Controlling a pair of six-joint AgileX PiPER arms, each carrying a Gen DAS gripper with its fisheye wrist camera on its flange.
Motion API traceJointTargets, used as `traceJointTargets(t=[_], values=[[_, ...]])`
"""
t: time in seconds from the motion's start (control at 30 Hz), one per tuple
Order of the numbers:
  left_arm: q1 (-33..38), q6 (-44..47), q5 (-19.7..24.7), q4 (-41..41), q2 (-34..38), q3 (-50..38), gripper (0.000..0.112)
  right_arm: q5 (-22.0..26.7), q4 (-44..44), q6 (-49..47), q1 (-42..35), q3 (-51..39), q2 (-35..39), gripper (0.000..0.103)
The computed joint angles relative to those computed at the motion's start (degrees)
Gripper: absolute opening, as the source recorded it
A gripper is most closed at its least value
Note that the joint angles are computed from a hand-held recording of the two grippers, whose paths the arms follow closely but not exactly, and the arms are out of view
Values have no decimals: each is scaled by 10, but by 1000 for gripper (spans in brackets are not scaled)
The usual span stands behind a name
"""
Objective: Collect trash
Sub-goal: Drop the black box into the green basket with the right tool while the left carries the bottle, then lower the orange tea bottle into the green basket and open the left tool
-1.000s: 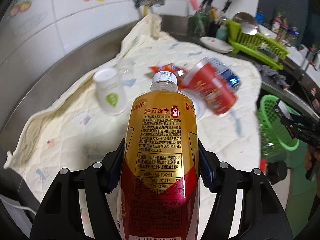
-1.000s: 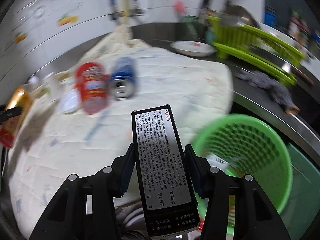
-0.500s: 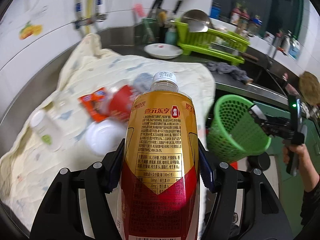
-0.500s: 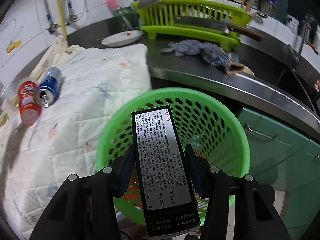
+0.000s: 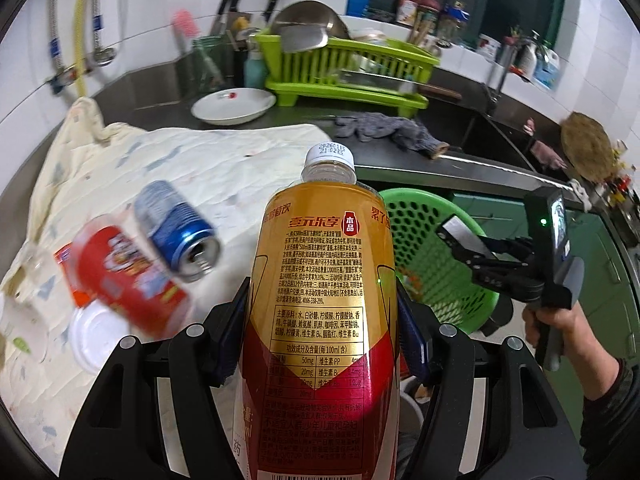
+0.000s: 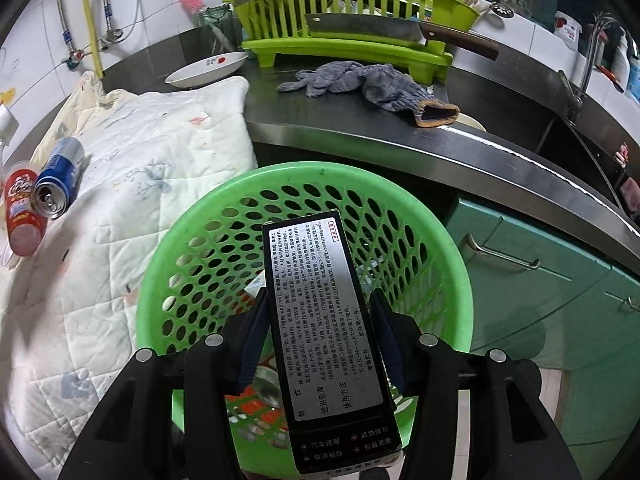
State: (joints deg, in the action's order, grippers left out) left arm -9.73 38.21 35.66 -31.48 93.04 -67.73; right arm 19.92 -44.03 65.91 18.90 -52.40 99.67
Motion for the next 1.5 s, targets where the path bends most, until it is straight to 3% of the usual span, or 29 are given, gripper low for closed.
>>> traceJointTargets(t=[0.4, 0.97, 1.2, 1.5], values=[[-88, -74, -6, 32, 86, -72, 64, -32, -7, 1, -26, 27, -14, 53], [-163, -170, -7, 72, 214, -173, 64, -6, -160, 168, 25, 130, -141, 72], [-184, -200, 16, 79, 281, -246, 64, 17, -199, 215, 43, 150, -159, 73], [-206, -241, 49, 85, 362, -335, 64, 10, -206, 235, 32, 175, -174, 73]])
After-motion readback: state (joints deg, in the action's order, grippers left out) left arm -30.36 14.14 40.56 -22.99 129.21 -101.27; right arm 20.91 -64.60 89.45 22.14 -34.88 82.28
